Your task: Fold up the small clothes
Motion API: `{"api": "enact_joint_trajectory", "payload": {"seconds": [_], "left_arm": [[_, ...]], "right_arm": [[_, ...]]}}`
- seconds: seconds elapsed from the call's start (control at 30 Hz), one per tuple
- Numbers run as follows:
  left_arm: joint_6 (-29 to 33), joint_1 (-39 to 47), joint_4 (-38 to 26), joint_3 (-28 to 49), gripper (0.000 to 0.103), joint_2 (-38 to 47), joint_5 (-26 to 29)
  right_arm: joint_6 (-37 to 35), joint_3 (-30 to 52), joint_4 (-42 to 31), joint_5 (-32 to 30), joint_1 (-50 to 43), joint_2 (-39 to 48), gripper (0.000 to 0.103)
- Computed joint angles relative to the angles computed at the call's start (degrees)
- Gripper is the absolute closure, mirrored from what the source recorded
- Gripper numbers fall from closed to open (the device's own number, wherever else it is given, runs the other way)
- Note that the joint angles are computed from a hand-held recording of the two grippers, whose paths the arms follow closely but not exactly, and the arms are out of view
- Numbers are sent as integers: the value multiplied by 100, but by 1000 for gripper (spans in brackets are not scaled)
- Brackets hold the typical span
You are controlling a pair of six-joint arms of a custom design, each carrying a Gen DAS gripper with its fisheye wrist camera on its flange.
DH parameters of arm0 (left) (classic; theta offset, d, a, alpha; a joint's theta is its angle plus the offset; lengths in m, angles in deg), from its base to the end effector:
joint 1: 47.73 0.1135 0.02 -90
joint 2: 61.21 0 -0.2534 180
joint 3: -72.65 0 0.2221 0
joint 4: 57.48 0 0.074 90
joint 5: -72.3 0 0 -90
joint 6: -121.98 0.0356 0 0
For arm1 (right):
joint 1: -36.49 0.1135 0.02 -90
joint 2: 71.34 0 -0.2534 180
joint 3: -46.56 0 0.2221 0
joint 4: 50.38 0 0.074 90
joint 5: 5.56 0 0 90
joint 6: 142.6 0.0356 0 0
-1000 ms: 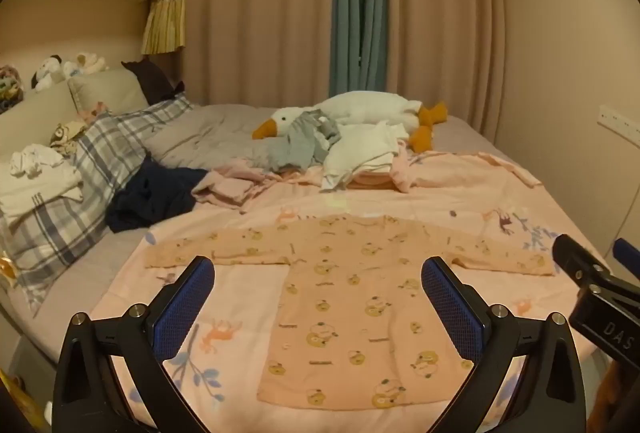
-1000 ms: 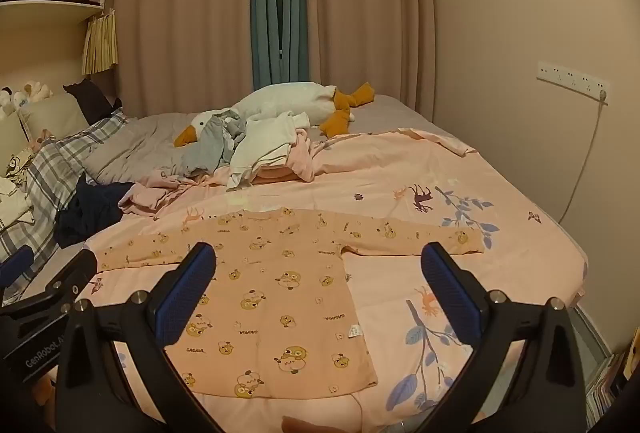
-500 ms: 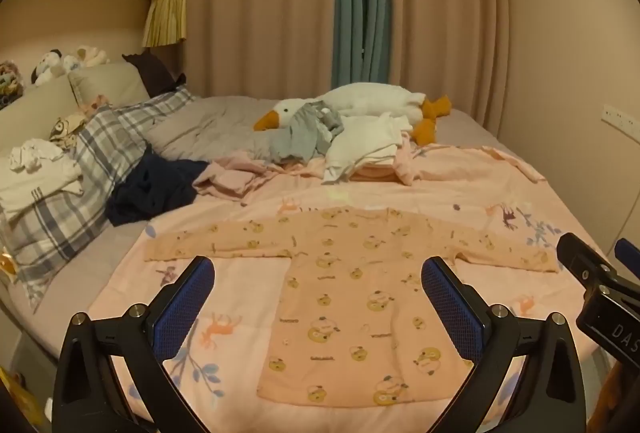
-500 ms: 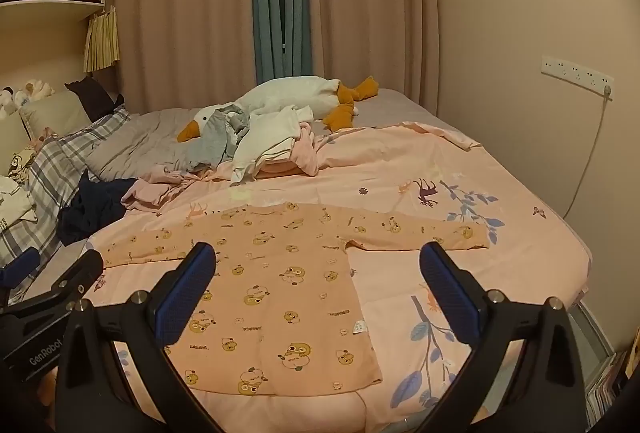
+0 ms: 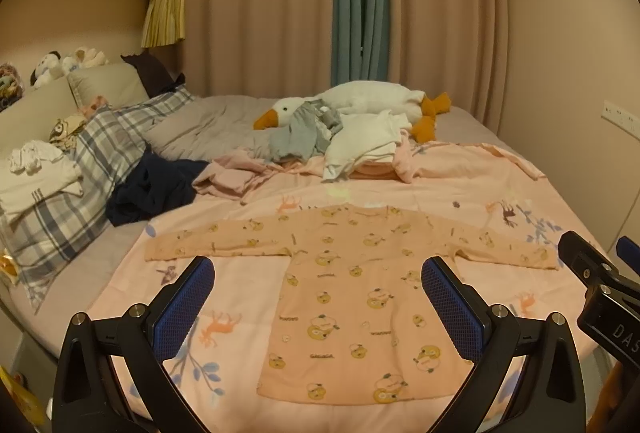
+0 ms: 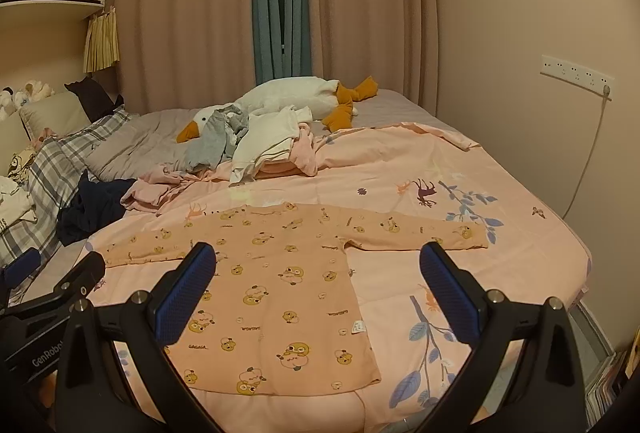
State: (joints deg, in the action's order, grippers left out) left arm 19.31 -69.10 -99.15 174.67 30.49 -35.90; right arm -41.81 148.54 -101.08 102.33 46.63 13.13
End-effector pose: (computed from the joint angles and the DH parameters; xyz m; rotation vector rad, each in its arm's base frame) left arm 0.3189 -0.1128 0.3505 -0.0288 2.0876 -0.0234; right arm 0.2949 0.0416 0.3735 0.1919 2.1124 -0.1195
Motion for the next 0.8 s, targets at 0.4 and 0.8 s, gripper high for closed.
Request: {"api": "enact_joint_trajectory", "payload": {"seconds": [0.4, 0.8], "left_arm": [[-14, -30, -73, 177, 0, 82, -51], [28, -56, -57, 105, 0, -1, -122]], "right_arm": [[-56, 62, -59, -46, -102, -56, 1], [-48, 173, -167, -50, -94, -30, 1]]}}
